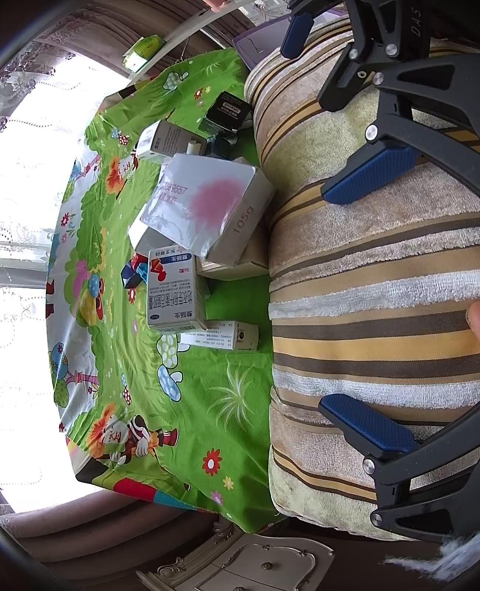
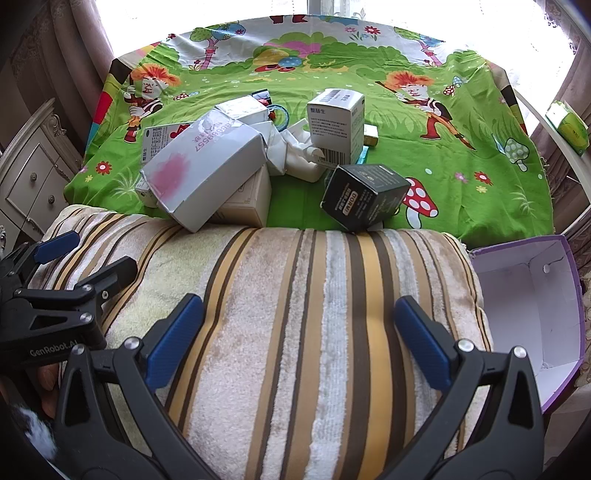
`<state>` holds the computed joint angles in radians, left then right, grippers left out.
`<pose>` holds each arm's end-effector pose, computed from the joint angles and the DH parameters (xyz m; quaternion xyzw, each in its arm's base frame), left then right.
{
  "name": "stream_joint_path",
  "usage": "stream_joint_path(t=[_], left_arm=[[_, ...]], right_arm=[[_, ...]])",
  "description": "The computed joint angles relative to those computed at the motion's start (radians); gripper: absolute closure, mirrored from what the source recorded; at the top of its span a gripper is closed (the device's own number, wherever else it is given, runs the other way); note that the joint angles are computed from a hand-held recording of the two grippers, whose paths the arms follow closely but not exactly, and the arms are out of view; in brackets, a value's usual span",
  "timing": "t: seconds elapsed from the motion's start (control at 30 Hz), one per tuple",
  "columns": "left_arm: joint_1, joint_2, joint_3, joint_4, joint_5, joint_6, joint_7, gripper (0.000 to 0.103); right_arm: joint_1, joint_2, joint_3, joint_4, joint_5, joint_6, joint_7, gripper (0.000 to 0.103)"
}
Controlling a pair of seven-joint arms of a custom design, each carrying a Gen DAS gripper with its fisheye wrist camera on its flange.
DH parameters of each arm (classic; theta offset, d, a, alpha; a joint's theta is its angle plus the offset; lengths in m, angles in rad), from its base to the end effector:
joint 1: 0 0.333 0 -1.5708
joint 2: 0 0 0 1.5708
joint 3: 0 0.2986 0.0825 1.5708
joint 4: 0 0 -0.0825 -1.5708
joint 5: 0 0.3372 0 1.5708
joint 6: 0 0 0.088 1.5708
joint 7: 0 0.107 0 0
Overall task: Organize rigid objects
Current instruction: 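Move both tools toward the cluster of boxes on the table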
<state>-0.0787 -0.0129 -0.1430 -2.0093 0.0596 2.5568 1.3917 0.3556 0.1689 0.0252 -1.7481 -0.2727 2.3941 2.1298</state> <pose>0.5375 -0.1224 0.5246 -0.6505 0.7071 -0.2174 0.1722 0.5620 0.2215 0.5223 -0.6746 0.6911 -0.1785 0.1882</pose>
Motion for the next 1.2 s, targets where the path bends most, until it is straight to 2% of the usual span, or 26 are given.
stream_joint_path(t=[0.23, 1.2], left_arm=[[0.001, 0.004, -0.001, 0.012, 0.010, -0.018, -0.007, 0.000], [-0.004, 0.000, -0.004, 0.005, 0.069, -0.009, -0.056, 0.000]], right_arm=[[-0.001, -0.004, 0.000, -0.008, -0.004, 0.007, 0.003, 0.000], [-0.002, 0.006, -0.001, 0.001, 0.008, 0.015, -0.018, 0.000]])
